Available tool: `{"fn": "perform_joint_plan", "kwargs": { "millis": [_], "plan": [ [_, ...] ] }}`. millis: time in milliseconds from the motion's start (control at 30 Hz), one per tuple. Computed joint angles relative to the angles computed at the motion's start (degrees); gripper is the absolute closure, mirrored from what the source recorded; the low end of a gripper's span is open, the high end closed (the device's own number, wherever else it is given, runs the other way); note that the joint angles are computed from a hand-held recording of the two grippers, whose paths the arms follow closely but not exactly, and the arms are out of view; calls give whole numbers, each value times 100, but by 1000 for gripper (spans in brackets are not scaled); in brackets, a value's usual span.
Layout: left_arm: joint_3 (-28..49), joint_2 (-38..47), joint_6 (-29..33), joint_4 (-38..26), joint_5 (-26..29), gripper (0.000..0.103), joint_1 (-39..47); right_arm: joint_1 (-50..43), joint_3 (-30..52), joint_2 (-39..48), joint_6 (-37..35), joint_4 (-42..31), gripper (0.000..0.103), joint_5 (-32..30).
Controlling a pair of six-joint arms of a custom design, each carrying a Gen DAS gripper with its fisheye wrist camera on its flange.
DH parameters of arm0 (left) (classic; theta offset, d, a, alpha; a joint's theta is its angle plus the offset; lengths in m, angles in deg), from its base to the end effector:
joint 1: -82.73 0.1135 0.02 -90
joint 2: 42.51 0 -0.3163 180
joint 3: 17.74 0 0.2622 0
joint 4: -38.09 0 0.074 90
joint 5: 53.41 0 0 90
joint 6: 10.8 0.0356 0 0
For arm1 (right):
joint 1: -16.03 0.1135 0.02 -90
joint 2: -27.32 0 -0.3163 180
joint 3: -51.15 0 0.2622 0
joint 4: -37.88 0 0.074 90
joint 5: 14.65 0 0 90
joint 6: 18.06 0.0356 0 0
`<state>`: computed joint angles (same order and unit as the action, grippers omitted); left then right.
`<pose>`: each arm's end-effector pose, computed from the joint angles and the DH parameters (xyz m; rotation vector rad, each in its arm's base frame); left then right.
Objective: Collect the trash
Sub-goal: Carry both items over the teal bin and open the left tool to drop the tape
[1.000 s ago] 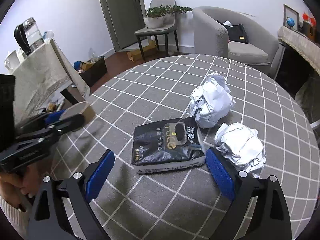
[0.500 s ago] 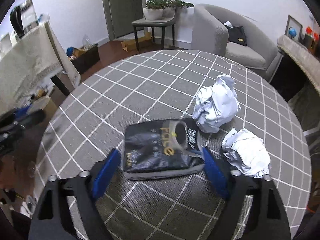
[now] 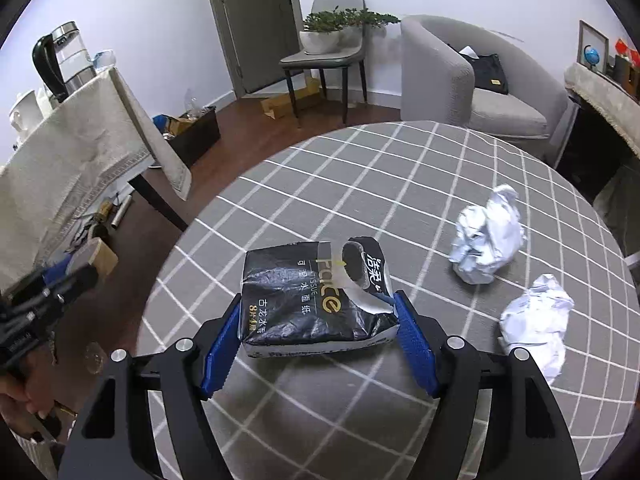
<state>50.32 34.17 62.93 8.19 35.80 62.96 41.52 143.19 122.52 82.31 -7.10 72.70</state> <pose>0.2751 -0.0983 0.3137 0.0616 2.2622 -0.3227 0.3455 0.1666 0.3324 -0.3422 2.4145 0.3408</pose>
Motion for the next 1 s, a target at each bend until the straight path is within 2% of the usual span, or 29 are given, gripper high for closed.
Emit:
{"fn": "perform_joint_plan", "kwargs": {
  "millis": [333, 500, 633, 833, 1000],
  "plan": [
    [-645, -568, -15, -331, 51, 56, 504, 558, 274, 46, 64, -4, 30, -24],
    [-945, -692, 148, -526, -320, 56, 506, 844, 402, 99, 66, -24, 30, -37],
    [-1101, -769, 156, -659, -318, 56, 616, 1073, 547, 170, 112, -22, 30, -43],
    [-1428, -1033, 215, -801, -188, 56, 920, 1402, 684, 304, 273, 50, 30, -192],
    [-1669, -999, 249, -792, 253, 56, 1402, 1730, 916, 517, 290, -28, 30, -135]
  ]
}}
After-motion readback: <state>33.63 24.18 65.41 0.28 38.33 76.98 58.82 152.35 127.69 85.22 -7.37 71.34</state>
